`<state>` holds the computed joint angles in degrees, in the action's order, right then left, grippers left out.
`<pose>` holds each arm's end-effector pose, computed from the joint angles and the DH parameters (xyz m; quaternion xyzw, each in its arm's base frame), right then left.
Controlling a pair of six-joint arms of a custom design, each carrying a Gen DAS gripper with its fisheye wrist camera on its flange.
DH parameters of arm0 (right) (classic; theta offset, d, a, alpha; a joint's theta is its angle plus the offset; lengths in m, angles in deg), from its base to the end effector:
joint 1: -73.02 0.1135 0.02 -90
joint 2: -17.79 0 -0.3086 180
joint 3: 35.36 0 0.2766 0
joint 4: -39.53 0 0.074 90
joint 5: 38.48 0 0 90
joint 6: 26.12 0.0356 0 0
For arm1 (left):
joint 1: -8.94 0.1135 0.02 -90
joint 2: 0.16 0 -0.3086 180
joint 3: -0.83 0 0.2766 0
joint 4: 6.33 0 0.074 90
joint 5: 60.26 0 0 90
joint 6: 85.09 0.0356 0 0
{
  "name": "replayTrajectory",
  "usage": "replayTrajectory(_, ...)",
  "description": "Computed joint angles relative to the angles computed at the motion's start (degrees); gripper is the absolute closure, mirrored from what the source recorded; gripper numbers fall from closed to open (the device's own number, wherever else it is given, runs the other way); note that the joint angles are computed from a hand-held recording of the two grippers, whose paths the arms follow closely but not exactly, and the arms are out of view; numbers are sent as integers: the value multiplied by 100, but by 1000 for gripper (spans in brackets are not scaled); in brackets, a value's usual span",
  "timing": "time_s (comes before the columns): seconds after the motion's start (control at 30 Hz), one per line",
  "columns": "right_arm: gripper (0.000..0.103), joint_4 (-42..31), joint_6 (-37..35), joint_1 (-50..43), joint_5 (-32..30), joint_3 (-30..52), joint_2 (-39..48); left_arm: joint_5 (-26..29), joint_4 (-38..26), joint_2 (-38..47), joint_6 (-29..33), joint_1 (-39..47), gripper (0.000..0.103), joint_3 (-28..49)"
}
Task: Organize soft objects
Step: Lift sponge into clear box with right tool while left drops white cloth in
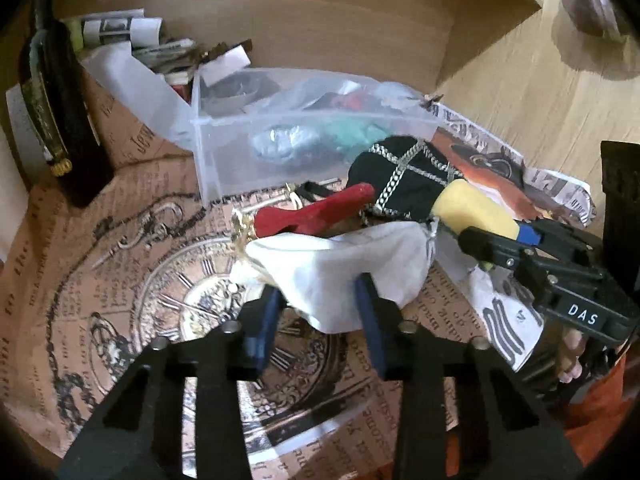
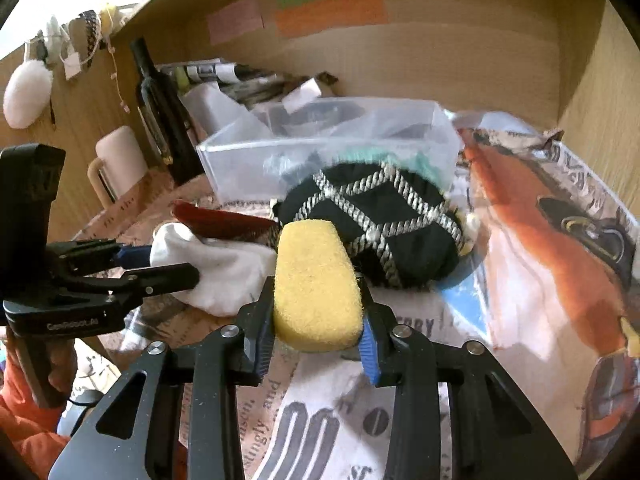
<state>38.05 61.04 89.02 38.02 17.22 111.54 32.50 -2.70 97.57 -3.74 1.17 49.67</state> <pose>0.3133 0.0985 0.1658 -0.1954 0.8895 0.1526 0.3838 0.3173 -0.0450 0.1331 0.0021 0.9245 -0.0764 0.3734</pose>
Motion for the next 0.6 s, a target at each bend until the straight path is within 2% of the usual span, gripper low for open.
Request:
replayTrajectory(0.17,71,130,47,-46,3,-36,-226,103,-48,-318,26,144,90,-39)
replayTrajectory(0.6,71,386,167,-182,62,117,-467,-94,77,-725,227,211,92,208)
